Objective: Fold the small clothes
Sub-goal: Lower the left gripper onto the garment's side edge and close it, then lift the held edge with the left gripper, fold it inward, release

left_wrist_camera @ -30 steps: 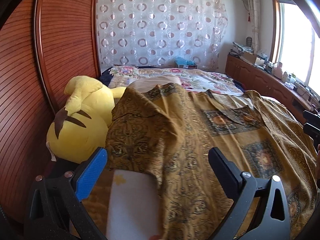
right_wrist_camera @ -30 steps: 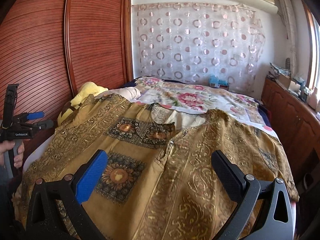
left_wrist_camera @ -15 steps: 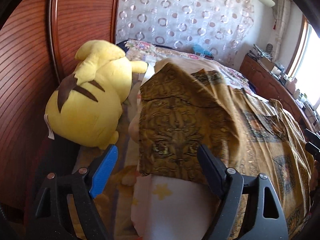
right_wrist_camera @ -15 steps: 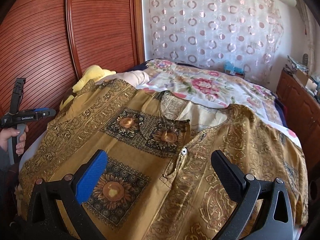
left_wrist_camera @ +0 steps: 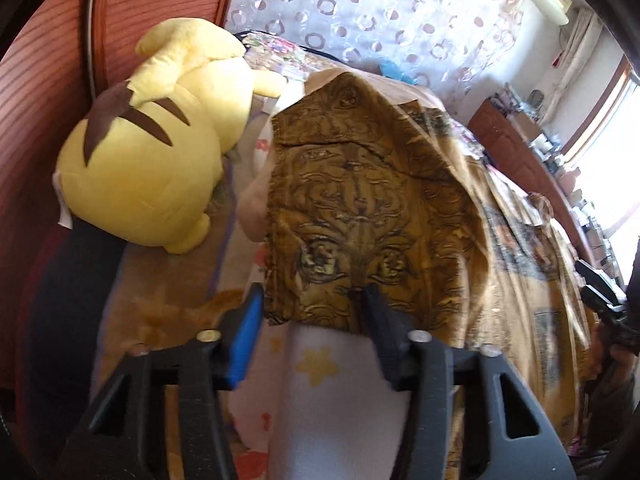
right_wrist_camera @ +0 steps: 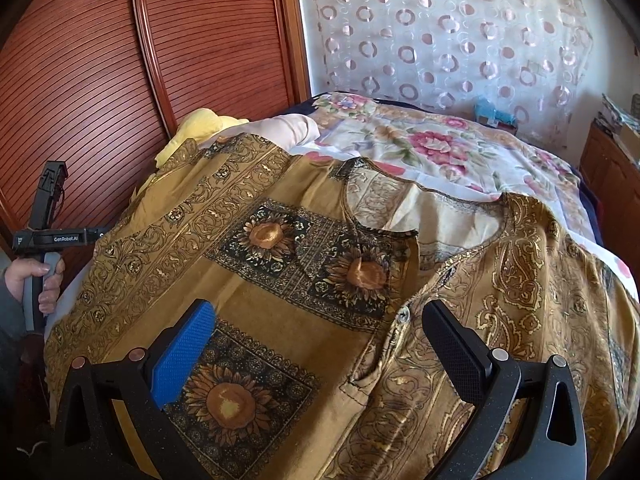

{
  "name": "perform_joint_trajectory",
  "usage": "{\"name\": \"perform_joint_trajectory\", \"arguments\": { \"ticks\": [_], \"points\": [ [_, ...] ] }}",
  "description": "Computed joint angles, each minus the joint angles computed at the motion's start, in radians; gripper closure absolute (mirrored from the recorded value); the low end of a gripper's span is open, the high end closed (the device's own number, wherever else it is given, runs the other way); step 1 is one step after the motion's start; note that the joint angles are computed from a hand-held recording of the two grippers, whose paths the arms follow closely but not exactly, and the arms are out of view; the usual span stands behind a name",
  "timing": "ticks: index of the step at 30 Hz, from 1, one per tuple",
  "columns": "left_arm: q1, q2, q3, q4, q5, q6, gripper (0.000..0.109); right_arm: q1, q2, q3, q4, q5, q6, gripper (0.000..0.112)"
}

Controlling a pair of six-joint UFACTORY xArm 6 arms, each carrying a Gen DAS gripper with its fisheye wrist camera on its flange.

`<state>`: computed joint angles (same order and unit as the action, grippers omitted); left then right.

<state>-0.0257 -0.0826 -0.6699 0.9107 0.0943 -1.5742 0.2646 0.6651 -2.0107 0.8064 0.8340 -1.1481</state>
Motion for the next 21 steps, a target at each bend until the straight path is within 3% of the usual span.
{"name": "perform_joint_trajectory", "arguments": {
  "ticks": [1, 2, 4, 6, 10, 13, 16, 21],
  "points": [
    [-0.004, -0.001, -0.005, 0.014, 0.001, -0.01, 0.076, 0.004, 0.014, -0.018, -0.005, -0.004, 0.01, 0.009],
    [-0.024, -0.005, -0.015, 0.011, 0.036, -0.004, 0.077, -0.001, 0.021, -0.03, -0.01, 0.001, 0.02, 0.009],
    [-0.083, -0.018, -0.052, 0.023, 0.188, 0.013, 0.091, -0.005, 0.024, -0.035, -0.009, -0.002, 0.028, 0.009],
    [-0.116, -0.03, -0.078, 0.046, 0.275, 0.032, 0.098, -0.014, 0.037, -0.055, -0.008, 0.0, 0.04, 0.009],
    [-0.177, -0.076, -0.117, 0.17, 0.389, -0.045, 0.101, -0.014, 0.038, -0.047, 0.008, -0.024, 0.045, 0.009],
    [-0.18, -0.076, -0.163, 0.225, 0.366, -0.06, 0.101, -0.017, 0.028, -0.028, 0.02, -0.039, 0.048, 0.009],
    [-0.174, -0.028, -0.244, 0.226, 0.31, 0.003, 0.101, -0.025, 0.028, -0.026, 0.023, -0.05, 0.058, 0.009],
    [-0.2, 0.088, -0.381, 0.146, 0.214, 0.152, 0.101, -0.028, -0.007, 0.023, 0.048, -0.103, 0.062, 0.009]
  ]
}}
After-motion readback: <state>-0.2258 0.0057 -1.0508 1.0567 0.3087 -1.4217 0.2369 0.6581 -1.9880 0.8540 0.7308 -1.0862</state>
